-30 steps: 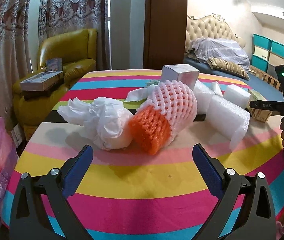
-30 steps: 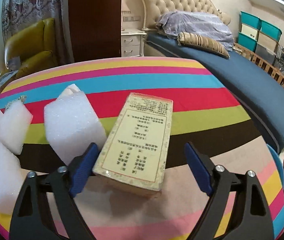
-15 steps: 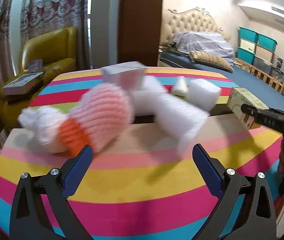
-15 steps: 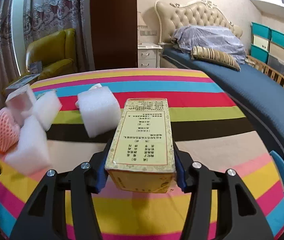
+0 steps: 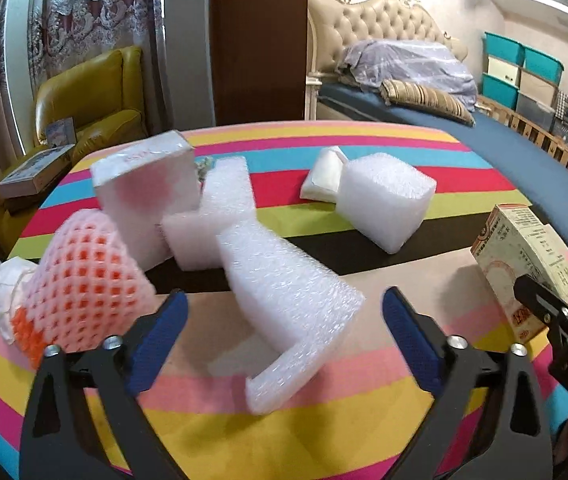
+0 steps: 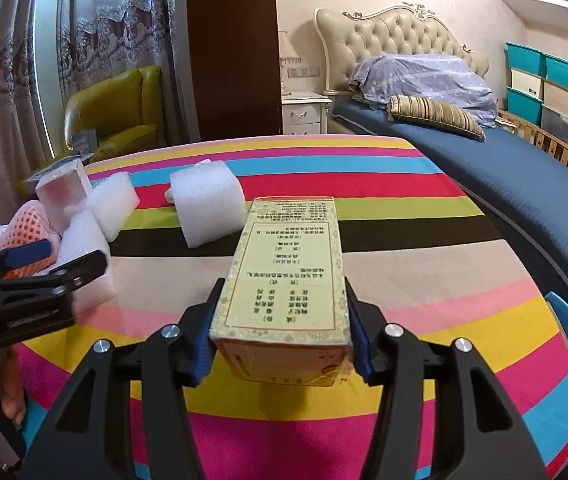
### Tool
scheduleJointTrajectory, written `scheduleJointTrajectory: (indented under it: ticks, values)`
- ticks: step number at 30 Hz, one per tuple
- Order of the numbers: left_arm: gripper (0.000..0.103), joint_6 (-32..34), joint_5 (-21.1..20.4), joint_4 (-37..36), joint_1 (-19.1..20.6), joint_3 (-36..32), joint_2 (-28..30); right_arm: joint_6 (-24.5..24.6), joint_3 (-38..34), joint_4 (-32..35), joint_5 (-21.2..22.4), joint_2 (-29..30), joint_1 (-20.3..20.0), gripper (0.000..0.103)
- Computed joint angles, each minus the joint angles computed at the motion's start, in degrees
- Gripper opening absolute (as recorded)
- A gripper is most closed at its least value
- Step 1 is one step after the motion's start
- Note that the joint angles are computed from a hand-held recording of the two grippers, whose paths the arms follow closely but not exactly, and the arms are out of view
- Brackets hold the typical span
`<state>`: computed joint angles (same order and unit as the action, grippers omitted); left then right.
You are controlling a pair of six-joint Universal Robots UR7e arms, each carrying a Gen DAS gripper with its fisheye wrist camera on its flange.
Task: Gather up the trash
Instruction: 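Grasp the cardboard box with the right tool while the left tool grasps a white foam block, then carry the cardboard box and foam block over to the pink bin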
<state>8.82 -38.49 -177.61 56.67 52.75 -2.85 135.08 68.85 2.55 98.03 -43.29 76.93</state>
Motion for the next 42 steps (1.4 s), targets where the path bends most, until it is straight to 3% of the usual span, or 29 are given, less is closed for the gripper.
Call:
scheduleJointTrajectory:
  ticks: [3,5,10,19,27,37,42]
  values:
    - [0.074,-2.1,-0.3,5.4,0.2,-1.2,0.2,0.8,-1.2,1.6,-0.2,0.6,0.0,0.052]
    - [0.059,-2.7,-1.1,7.0,0.5,-1.6,0.1,1.3,-1.9,2.2,-0.1,0.8,0.0,0.052]
    - [0.057,0.1,-3.7,1.5,0.5,1.0,-0.9,1.3,-1.5,2.0,-0.7,0.6,-0.1,0.052]
    - [0.057,6.6,-3.5,-10.8,-0.9,6.6,-1.8,1.5,-1.7,2.5,-1.1,0.7,-0.2,0.052]
    - [0.057,9.9,-3.8,-16.3,-2.0,11.9,-3.6,0.7,-0.5,1.5,-2.4,0.1,-0.4,0.052]
    - [0.057,10.2,-3.9,-19.0,-1.9,16.3,-5.3,-1.8,3.1,-0.9,-3.8,-1.5,-0.4,0.052]
    - [0.058,7.6,-3.9,-16.2,-1.5,16.3,-5.9,-5.1,5.7,-3.8,-3.6,-2.2,0.1,0.052]
